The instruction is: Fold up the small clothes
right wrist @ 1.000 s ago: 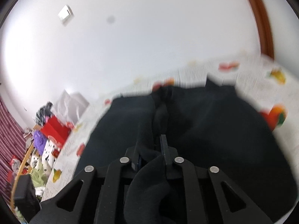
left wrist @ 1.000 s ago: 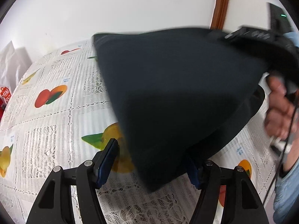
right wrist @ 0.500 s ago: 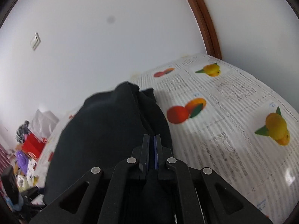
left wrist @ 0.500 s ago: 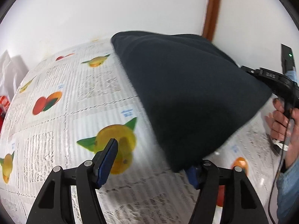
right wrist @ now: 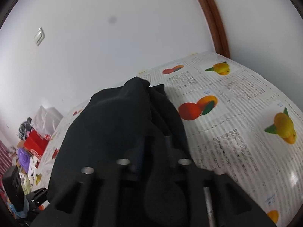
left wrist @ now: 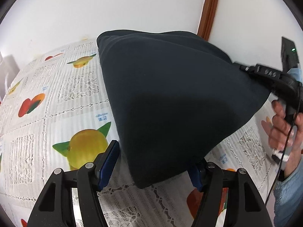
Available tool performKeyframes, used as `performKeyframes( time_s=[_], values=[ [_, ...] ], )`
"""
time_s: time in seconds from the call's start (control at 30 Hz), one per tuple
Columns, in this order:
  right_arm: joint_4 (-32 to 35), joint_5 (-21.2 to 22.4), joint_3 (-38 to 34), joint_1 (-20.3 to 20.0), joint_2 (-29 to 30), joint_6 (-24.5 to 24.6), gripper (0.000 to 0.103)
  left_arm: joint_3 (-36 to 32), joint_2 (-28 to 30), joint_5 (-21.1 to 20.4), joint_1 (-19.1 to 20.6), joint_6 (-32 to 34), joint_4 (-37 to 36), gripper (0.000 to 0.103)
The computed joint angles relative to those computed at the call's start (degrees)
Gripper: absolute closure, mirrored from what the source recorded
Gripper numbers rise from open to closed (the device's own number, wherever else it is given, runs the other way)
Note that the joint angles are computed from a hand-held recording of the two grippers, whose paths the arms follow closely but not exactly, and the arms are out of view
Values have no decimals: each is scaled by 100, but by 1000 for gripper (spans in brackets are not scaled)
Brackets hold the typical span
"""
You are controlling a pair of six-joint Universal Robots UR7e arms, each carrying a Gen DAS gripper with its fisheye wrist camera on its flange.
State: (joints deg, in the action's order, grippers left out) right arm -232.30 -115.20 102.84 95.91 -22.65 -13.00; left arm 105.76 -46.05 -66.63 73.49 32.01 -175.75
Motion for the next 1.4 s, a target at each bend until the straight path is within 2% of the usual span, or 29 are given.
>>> performKeyframes(
  time_s=[0.03,0.07,0.13,0.17,0.23,0.3,0.37,0.4,0.43,0.47,0.5,0.53,0.57,0.6,0.7,0.83,0.93,1.07,1.17,1.23,1.27,1.4],
  values=[
    [-228,159,79,-24,-23,-135,97,59,-39,21,9,14,-65,38],
    [-613,529,273,-117,-86,-105,98,88,-58,24,12,-2,-96,38],
    [-866,813,458,-226,-170,87,98,50,-40,1,48,-3,-86,38],
    [-841,729,458,-238,-169,97,98,32,-29,1,51,0,-80,38],
    [-489,278,268,-208,-84,4,98,52,-38,8,49,12,-97,38],
    [-295,146,225,-213,-70,73,97,47,-56,-17,60,10,-65,38],
    [-292,-112,230,-147,-78,153,92,93,-127,-8,68,-31,-54,39],
    [-296,-132,278,-141,-105,181,88,315,-299,-30,51,-62,-117,43],
    [-254,-183,319,-128,-137,211,81,374,-356,-87,53,-48,-145,52],
    [-202,-281,328,-107,-147,199,79,428,-414,-194,80,-21,-215,58],
    [-195,-362,335,-88,-140,172,79,472,-459,-282,96,-37,-253,76],
    [-169,-380,320,-86,-120,202,80,493,-499,-385,119,-65,-237,81],
    [-138,-320,316,-104,-110,235,93,520,-522,-391,118,-78,-277,83],
    [-98,-153,315,-130,-96,222,96,539,-522,-286,94,-68,-317,87],
    [-182,-209,75,-54,93,147,97,592,-599,-218,110,-122,-415,91],
    [224,145,-105,-51,127,437,97,544,-749,-203,273,-221,-333,92],
    [421,133,-223,69,209,332,97,558,-853,-149,384,-216,-347,92],
    [-90,202,118,139,236,59,96,634,-1082,-292,494,-242,-2,89],
    [-286,-272,302,179,272,-118,97,806,-1295,-351,493,-77,109,88],
    [-277,-708,394,233,199,-30,98,929,-1483,-425,498,-10,193,87],
    [-312,-708,513,223,114,49,98,986,-1577,-469,488,-19,239,86],
    [-321,-614,753,367,-136,235,94,1096,-1935,-723,497,-77,437,71]
  ],
)
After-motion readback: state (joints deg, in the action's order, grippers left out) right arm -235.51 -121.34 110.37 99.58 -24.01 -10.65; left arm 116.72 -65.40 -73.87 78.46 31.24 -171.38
